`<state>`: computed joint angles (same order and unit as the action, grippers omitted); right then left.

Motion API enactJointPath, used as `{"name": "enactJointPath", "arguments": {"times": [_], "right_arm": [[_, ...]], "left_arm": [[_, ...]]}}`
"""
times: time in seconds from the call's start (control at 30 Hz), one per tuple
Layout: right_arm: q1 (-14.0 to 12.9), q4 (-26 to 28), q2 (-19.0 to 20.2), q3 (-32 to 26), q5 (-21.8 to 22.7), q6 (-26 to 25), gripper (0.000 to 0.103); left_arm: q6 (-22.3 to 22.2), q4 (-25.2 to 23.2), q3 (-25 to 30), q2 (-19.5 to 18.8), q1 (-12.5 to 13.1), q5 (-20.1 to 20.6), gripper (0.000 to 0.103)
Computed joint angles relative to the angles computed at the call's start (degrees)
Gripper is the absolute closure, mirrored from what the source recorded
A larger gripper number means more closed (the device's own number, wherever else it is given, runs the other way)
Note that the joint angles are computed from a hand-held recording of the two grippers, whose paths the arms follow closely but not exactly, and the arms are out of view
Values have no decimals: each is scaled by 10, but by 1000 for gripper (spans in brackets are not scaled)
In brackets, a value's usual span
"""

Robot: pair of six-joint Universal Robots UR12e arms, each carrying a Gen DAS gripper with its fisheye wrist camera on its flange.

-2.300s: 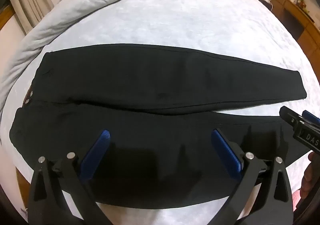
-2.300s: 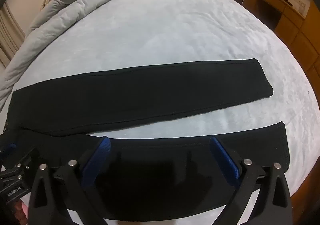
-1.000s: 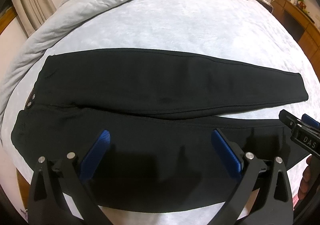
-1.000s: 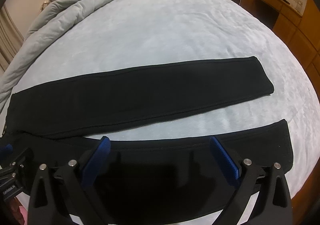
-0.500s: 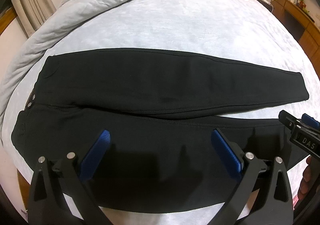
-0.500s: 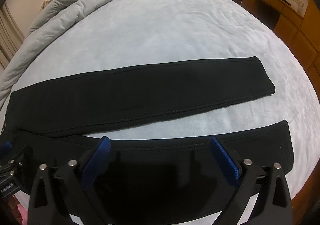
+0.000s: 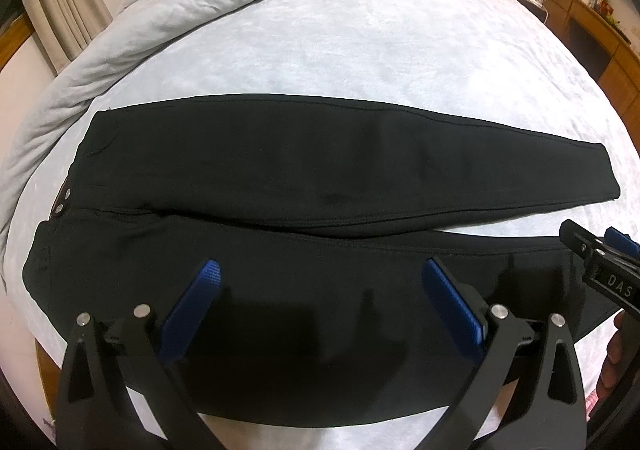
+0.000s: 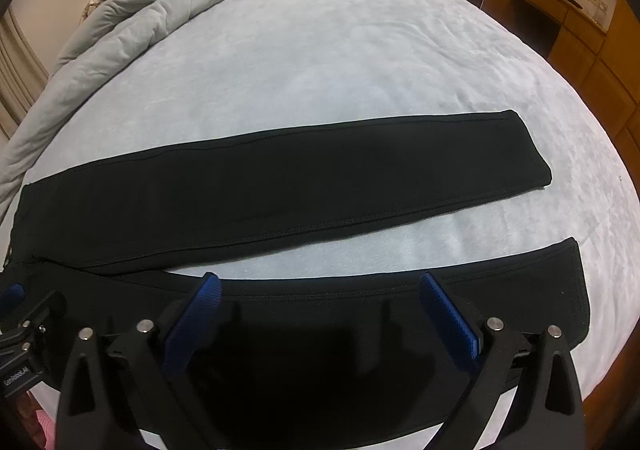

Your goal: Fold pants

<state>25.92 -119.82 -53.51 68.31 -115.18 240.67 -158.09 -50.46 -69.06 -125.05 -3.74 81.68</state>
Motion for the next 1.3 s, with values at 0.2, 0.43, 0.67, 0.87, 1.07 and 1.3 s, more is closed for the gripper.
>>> {"name": "enactJointPath", "arguments": {"times": [0.2, 0.43, 0.67, 0.87, 1.07, 1.3], "right_arm": [[-1, -2, 0, 2, 3, 0, 4], [-1, -6, -1, 4, 5, 0, 4], [-2, -8, -2, 6, 7, -1, 4], [-4, -20, -5, 14, 13, -5, 4], [-27, -84, -52, 88, 5, -9, 4], [-102, -48, -97, 144, 54, -86, 4]], "left_arm": [[3, 2, 0, -1, 1, 1, 3], [4, 3, -1, 0, 1, 0, 3], [3, 2, -1, 0, 0, 2, 3], [8, 2, 0, -1, 1, 4, 3], [0, -37, 33, -18, 0, -5, 3], [12, -64, 108, -62, -25, -8, 3]]}}
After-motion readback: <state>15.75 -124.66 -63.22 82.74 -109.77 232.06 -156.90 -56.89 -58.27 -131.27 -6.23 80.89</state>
